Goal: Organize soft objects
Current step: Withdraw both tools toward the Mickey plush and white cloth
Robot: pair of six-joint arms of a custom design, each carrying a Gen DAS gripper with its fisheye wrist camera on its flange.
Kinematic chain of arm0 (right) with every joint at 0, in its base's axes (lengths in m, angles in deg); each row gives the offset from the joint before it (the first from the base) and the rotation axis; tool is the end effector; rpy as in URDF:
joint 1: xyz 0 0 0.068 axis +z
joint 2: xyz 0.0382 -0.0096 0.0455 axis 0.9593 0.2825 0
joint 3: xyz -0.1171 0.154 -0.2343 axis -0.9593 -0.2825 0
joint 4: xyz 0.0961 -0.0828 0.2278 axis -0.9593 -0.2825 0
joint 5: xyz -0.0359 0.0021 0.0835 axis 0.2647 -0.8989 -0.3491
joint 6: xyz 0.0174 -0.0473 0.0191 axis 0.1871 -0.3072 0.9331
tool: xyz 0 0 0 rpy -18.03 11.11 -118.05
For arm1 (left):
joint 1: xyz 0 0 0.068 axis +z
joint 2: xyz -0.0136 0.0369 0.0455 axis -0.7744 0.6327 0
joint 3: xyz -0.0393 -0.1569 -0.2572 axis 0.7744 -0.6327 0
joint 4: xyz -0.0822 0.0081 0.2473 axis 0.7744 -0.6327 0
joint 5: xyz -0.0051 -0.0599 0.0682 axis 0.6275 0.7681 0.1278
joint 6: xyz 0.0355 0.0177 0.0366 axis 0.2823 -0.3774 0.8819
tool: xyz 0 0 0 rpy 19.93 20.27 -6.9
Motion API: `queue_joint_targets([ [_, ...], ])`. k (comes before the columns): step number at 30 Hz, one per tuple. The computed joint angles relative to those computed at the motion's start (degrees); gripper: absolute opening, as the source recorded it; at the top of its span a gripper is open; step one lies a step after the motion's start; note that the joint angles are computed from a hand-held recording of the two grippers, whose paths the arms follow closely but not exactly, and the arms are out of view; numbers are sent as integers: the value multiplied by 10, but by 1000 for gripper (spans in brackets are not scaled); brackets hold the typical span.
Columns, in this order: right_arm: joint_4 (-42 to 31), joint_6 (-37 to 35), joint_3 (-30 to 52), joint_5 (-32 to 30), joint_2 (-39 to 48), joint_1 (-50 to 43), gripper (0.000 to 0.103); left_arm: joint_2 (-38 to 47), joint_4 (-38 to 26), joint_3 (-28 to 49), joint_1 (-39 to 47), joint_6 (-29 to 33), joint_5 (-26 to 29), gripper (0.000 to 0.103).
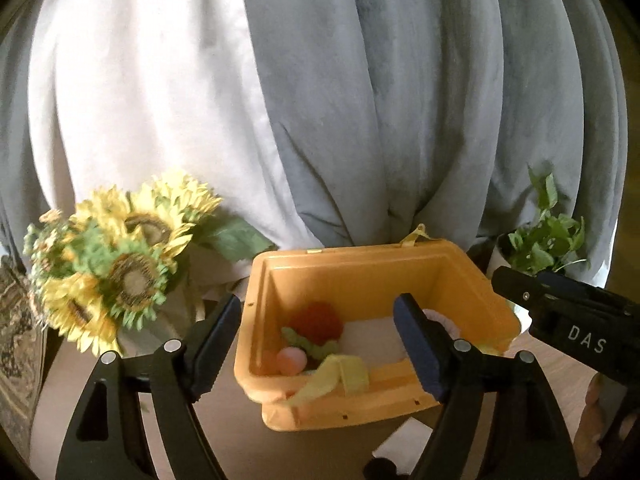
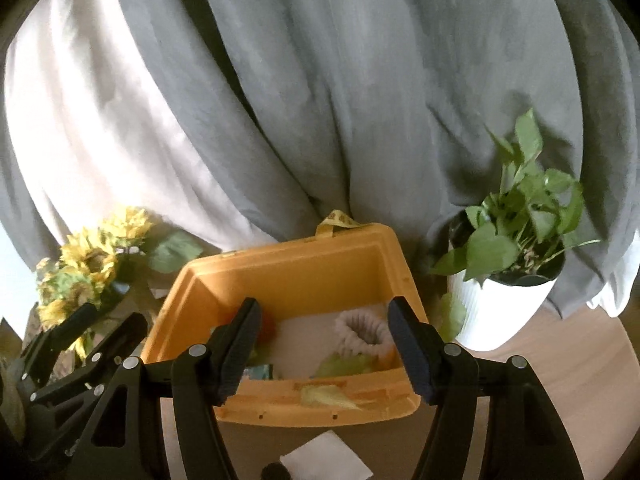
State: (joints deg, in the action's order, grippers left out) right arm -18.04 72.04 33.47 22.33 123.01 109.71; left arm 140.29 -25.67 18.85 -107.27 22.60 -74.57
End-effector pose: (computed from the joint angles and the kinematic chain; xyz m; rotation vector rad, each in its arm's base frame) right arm 0.1966 0.1307 0.2215 0.0119 2.2163 0.2956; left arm 0.1687 -0.2078 0.2400 -0.0397 2.1143 0.0342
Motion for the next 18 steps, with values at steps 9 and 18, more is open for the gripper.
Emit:
queue_joint_targets([
  [9, -63, 9, -18, 48, -86, 62, 67, -17, -154, 25, -90, -159, -59, 81],
  [18, -79, -49, -45, -13, -148, 56, 67, 69, -396, 112, -189, -469, -101, 82],
])
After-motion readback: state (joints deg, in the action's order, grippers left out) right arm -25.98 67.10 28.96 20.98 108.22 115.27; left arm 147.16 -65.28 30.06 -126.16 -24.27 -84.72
